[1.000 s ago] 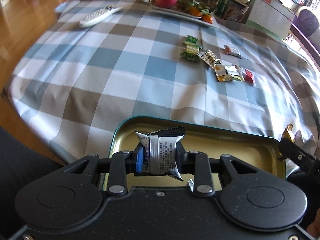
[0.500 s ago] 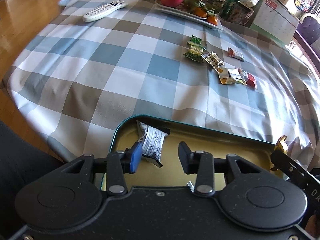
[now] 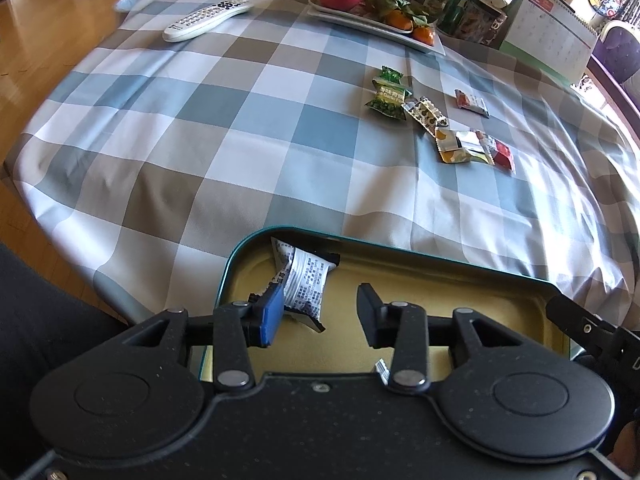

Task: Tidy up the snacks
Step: 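Open the left tool over the tray while the right tool releases the yellow candy, then withdraw both open tools from the tray toward the snacks on the cloth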

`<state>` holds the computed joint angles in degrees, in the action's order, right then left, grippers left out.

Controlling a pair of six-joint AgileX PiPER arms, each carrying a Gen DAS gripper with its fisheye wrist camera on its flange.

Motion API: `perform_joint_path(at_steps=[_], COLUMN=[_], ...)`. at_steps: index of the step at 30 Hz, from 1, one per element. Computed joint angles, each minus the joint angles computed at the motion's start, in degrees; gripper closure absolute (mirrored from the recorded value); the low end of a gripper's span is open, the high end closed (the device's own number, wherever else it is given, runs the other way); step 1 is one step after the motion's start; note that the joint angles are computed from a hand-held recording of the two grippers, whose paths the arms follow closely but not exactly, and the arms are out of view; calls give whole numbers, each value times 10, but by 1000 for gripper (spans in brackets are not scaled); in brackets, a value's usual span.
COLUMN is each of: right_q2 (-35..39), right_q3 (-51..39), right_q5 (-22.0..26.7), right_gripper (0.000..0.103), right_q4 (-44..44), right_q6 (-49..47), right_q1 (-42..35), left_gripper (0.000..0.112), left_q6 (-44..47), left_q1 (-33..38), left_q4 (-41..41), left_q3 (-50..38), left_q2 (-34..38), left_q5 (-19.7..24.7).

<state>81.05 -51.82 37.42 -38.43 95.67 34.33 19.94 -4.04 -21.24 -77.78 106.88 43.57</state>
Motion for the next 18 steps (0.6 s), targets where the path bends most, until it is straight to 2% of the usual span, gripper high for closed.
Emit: perform_joint_path(at_steps=[18], right_q2=[11], right_q3=[-11], right_q5=[4], right_gripper=[67], right_q4=[43], right_q6=[-45], right_q1=[-9], left_gripper=[63], left_q6=[-43], left_q1=[-21], left_q4=[63], left_q3=[13], left_q2=[-5], left_q5=[-30])
